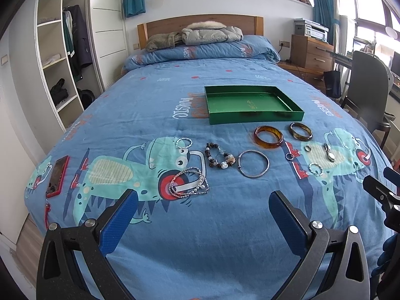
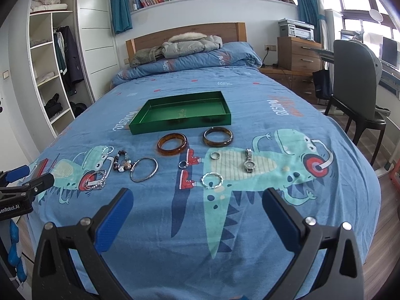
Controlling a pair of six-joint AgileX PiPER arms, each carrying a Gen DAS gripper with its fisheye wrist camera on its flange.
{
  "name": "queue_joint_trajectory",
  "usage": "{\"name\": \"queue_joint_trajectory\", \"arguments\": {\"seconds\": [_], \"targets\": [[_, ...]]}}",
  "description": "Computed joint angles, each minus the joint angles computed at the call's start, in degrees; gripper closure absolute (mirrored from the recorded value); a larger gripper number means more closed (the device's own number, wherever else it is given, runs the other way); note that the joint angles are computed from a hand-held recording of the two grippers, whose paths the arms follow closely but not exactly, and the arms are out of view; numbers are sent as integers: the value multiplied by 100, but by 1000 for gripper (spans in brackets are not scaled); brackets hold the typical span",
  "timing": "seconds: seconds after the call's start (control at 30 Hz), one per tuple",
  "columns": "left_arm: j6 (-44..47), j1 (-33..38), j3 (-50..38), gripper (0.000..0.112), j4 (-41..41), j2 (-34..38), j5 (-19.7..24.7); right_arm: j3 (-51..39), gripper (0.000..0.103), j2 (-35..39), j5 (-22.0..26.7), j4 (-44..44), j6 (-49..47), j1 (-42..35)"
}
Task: Organize jewelry
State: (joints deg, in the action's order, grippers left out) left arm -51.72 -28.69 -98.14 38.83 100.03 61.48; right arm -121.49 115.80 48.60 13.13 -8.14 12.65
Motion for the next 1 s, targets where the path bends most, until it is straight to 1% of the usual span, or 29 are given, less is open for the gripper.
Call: {"name": "queue_joint_trajectory", "arguments": {"seconds": [0.13,0.5,0.57,0.7,0.83,1.0], "targets": [[56,22,-4,10,-58,17,-1,32,0,6,-1,149,-112,10],[311,99,-25,10,-308,28,-60,-98,0,90,148,26,17,9],[361,142,1,10,-406,11,-129,-194,0,145,231,-100,103,30],[402,204,36,10,-548,-8,-229,-556,0,333,541,-668,467,162],[389,146,-90,10,-509,94,-99,-914,0,494,825,-1046,750,220],[347,25,-298,10,-413,241,116,-1129,0,576,988,-1336,866,219]]}}
